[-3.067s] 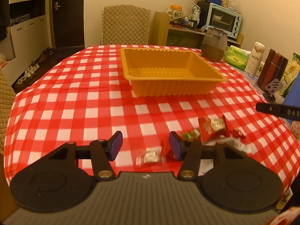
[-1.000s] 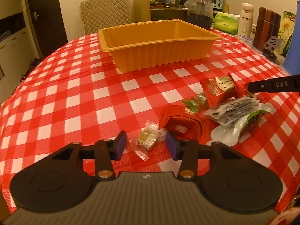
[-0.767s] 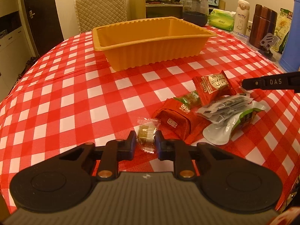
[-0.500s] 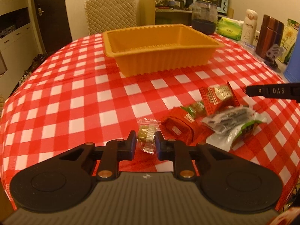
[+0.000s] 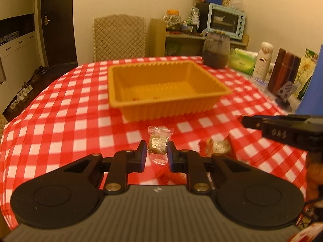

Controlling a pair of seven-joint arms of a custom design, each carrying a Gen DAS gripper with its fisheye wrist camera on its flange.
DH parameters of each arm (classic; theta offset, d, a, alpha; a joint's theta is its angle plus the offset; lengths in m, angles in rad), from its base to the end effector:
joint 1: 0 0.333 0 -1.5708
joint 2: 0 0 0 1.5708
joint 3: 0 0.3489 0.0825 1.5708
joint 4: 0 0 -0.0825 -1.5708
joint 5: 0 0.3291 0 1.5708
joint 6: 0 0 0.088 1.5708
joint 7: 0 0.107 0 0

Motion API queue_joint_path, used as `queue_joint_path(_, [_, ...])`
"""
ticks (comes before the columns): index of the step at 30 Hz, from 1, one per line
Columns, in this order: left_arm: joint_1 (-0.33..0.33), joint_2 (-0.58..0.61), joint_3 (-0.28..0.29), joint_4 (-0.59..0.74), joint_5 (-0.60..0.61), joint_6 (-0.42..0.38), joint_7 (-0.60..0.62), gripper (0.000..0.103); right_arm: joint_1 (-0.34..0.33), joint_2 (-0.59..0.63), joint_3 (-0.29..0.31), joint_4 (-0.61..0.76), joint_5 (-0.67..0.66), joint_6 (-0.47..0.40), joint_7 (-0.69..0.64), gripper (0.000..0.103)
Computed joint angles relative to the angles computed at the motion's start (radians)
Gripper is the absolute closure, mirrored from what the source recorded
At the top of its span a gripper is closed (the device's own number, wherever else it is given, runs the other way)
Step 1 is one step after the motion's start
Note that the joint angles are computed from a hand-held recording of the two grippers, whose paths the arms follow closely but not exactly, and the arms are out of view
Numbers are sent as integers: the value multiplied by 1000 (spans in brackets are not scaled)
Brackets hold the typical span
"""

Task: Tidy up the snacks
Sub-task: 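Carry both held candies over the orange tray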

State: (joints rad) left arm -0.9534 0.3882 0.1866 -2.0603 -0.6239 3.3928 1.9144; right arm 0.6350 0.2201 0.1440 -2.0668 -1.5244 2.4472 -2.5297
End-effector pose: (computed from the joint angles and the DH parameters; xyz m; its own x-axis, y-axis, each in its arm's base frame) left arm 0.4704 -0.3829 0.4274 -0.4826 -0.8743 0.0521 -0.5460 0.2537 -0.7985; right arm 0.4046 0.3921 0.4119 -0.1460 -0.9805 -0.1316 -0.5280 0.1897 -0.8278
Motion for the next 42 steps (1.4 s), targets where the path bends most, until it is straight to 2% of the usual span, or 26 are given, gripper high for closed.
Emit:
queue_joint_path(1, [7,4,-5,17,4,-8,-2,84,0,0,-1,8,-9,0,-3,83])
queue_joint_path(4, [-17,26,36,71,23,-29,-15,84,-4,5,-7,37,-29,0,-12,83])
queue_joint_path(9, [-2,78,64,184,94,-75,-75,84,-19,25,-24,100,-62,10,-40,83])
queue_joint_path(16, [67,171,54,359,185,-176,-176,84,-49,82,-59,212,-76,67,-109,83])
queue_joint_path(26, [113,309,81,587,330,-310,-311,84,-76,180,-125,338,13,166,-181,83])
queue_joint_path(29, [133,346,78,647,374,-342,-343,84,-77,199,-145,359,31,199,-190,83])
queue_joint_path(36, [195,398,34,738,449,-389,-415,84,-70,247,-181,409,92,241,-237,83])
queue_joint_path(40, [238,422,-16,784,492,-405,-431,84,-57,263,-200,424,118,251,-262,83])
queue_joint_path(42, [241,438,-14,812,521,-422,-455,82,-54,267,-208,426,128,258,-271,83])
